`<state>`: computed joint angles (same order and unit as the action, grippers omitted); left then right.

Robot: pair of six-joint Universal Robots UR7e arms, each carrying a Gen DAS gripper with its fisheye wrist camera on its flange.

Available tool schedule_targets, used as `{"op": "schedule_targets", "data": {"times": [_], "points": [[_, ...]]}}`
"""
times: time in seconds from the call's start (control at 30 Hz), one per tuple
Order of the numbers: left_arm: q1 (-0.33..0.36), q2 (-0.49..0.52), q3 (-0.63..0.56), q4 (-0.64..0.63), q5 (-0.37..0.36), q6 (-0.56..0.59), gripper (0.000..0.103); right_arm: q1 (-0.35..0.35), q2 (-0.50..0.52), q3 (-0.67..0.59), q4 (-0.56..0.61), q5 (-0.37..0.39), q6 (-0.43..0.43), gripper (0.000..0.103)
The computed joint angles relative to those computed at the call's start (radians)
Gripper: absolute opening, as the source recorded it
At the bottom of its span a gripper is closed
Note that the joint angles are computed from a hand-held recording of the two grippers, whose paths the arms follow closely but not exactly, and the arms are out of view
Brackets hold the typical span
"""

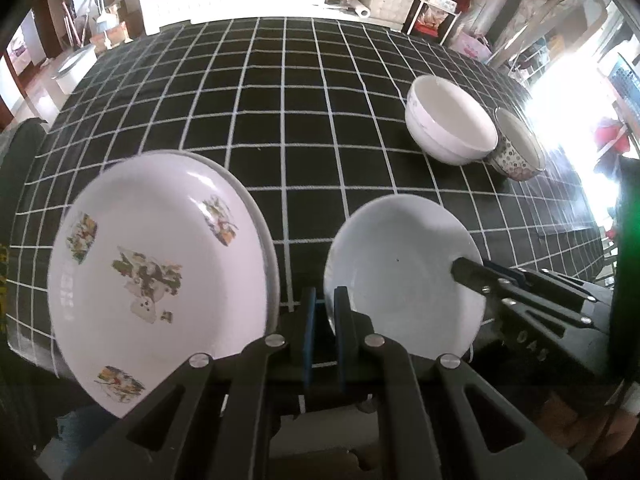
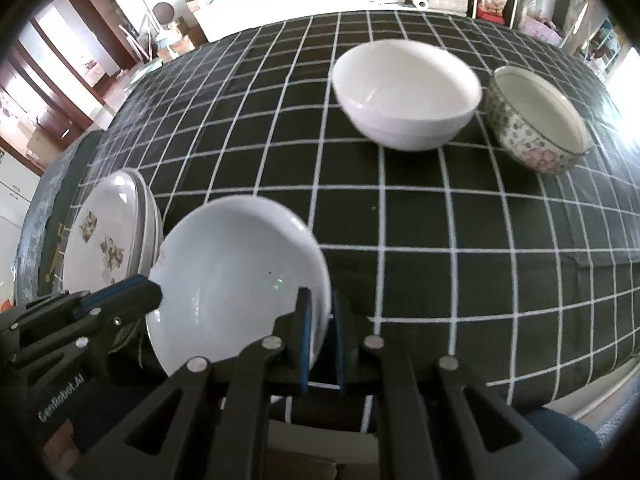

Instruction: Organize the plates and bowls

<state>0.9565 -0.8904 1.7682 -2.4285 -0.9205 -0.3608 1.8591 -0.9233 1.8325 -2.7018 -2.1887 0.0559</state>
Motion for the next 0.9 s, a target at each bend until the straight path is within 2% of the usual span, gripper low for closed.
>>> {"op": "schedule_targets", "data": {"times": [0.27, 0.4, 0.6, 0.77, 0.9], "points": [[-0.032, -0.024, -0.012, 0.020, 0.059, 0.027, 0.007, 0.000, -0.050, 0.014, 0.001, 0.038, 0.021, 0.014], [-0.045, -0.027, -0.015, 0.008, 0.068, 0.040, 0.007, 0.013, -0.060, 0.003, -0.011, 0.013, 0.007, 0.014], [-0.059, -0.022, -0.046, 0.012, 0.038, 0.059, 0.007, 0.017, -0.078, -0.025, -0.009, 0.001, -0.017, 0.014], [-0.074, 0.025, -0.132, 0.069, 0.039, 0.090, 0.007, 0.011, -0.089, -0.068, 0.025, -0.004, -0.013, 0.014], [-0.072, 0.072, -0.224, 0.108, 0.005, 0.112, 0.007, 0.001, -0.083, -0.127, 0.086, -0.009, 0.011, 0.014]]}}
